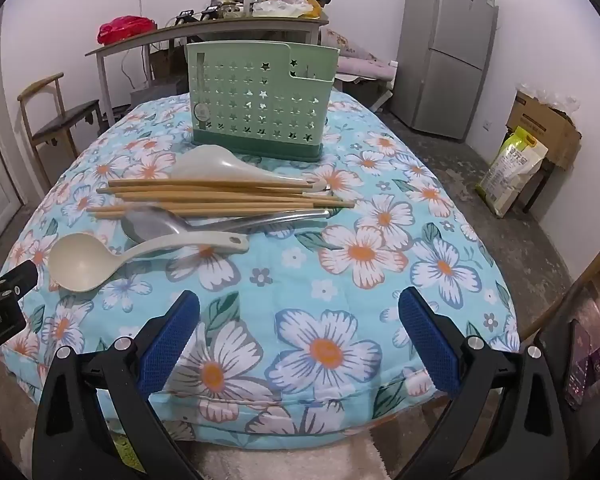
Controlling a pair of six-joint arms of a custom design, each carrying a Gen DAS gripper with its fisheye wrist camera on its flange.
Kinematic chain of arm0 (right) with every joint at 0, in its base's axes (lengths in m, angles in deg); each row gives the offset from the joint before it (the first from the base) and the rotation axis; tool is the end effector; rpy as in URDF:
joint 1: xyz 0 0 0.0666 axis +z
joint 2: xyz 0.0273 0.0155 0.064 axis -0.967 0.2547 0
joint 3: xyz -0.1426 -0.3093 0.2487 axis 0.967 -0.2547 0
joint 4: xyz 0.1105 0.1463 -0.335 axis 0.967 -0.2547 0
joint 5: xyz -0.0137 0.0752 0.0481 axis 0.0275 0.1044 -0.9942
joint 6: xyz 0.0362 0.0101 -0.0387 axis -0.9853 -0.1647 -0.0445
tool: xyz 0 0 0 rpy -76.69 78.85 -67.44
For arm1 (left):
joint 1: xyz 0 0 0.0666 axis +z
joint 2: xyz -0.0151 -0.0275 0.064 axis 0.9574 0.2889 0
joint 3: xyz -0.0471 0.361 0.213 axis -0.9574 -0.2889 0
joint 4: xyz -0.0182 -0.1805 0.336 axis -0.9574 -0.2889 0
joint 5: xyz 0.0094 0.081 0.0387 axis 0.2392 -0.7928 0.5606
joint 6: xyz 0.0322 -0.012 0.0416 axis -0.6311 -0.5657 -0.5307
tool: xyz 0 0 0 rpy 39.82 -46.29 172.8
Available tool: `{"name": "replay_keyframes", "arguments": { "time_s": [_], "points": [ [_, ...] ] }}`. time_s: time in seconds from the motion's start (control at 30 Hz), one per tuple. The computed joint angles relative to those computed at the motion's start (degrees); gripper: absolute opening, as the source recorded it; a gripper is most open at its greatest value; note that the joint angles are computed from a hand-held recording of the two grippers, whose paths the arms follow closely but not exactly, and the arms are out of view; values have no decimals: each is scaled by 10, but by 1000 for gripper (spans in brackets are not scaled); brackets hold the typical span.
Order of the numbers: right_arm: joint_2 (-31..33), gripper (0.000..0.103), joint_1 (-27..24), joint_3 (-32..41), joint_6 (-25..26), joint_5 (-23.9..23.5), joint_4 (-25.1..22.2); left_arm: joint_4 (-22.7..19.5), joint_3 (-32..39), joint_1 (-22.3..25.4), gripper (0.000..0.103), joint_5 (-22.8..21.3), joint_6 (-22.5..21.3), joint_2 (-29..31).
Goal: Organize utensils
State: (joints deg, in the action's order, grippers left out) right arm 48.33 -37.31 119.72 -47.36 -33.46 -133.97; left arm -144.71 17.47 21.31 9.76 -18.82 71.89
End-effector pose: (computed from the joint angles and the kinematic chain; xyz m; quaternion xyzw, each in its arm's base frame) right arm 0.3384 0.2391 0.5135 0.0232 0.9230 -0.0619 0.3791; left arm 0.3322 -0.3868 0.4997 -0.1206 0.9238 0.0865 0.3529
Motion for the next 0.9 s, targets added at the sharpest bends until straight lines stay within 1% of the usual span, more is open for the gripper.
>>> {"name": "replay_keyframes", "arguments": {
  "time_s": [0.03, 0.27, 0.3, 0.33, 0.4, 0.47, 0.53, 0.57, 0.9],
  "points": [
    [0, 97, 0, 0, -1, -1, 0, -1, 2, 1, 95, 8, -4, 0],
    [1, 97, 1, 2, -8, -7, 0, -11, 7, 3, 95, 7, 5, 4],
    [-3, 97, -6, -1, -2, -12, 4, -2, -13, 6, 95, 10, 6, -4],
    [1, 97, 5, 0, -2, -5, 7, -2, -14, 6, 95, 9, 8, -4],
    [-2, 97, 3, -1, 0, -6, 8, -3, -15, 6, 95, 8, 10, -5],
    [-2, 97, 4, -1, 6, -6, 10, -16, -8, 7, 95, 12, 16, -4],
    [-2, 97, 5, -1, 7, -5, 11, -19, -6, 7, 95, 10, 17, -3],
    [-3, 97, 5, -1, 8, -5, 12, -13, -11, 8, 95, 12, 15, -6],
    [-4, 97, 7, -1, 13, -11, 17, -15, -16, 10, 95, 13, 18, -11]
  ]
}}
